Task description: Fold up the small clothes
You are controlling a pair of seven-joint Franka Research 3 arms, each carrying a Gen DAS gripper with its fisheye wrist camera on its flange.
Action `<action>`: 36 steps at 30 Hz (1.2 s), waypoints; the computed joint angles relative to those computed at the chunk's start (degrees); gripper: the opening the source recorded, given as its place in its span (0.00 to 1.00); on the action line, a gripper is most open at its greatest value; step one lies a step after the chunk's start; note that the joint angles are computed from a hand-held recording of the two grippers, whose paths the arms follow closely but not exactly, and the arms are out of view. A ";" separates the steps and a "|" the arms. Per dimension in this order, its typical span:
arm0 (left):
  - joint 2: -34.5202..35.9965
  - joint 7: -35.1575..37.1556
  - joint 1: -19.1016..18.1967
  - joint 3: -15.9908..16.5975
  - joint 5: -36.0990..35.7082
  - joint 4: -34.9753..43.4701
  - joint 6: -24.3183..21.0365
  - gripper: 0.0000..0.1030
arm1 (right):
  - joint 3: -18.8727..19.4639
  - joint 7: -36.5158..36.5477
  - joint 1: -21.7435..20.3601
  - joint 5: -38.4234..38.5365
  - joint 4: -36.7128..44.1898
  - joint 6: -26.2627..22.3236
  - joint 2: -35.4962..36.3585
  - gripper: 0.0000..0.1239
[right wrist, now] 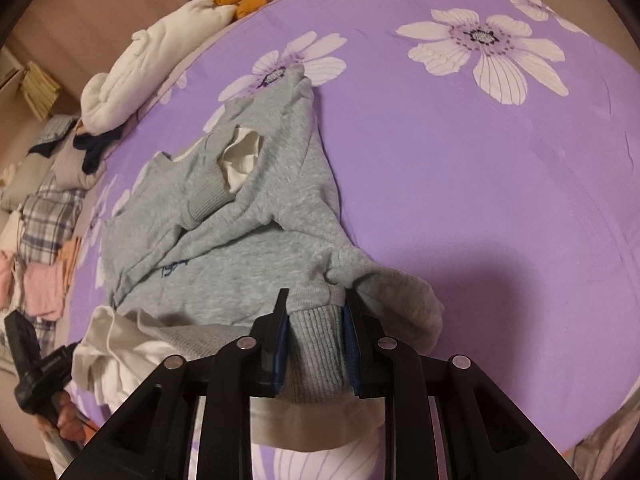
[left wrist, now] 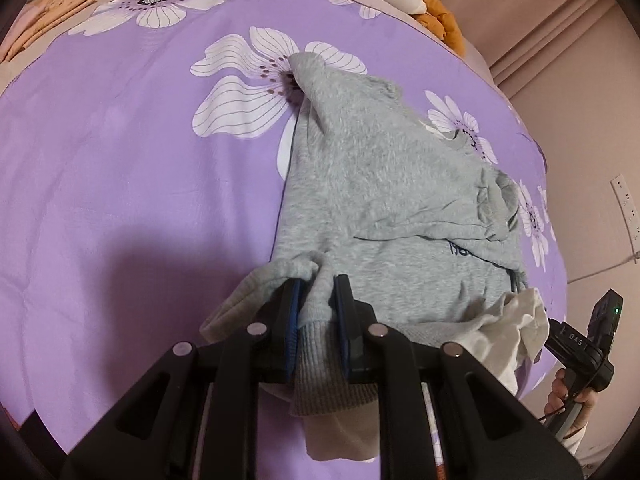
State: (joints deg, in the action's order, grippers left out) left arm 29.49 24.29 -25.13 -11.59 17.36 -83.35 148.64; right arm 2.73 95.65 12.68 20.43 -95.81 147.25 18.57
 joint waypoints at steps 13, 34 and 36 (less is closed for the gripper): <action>-7.35 -2.20 -3.10 0.97 9.04 -6.11 3.94 0.75 | 0.89 -3.92 -1.73 6.39 -9.98 6.92 -8.92 0.50; -2.25 9.35 -2.83 -2.76 -1.45 -2.80 13.08 0.06 | 2.68 -16.25 -0.21 13.27 -4.35 0.50 -4.26 0.07; -1.01 8.94 -4.04 -0.83 0.63 0.01 11.33 0.06 | 2.89 -17.08 -0.20 13.74 -2.52 1.45 -3.15 0.06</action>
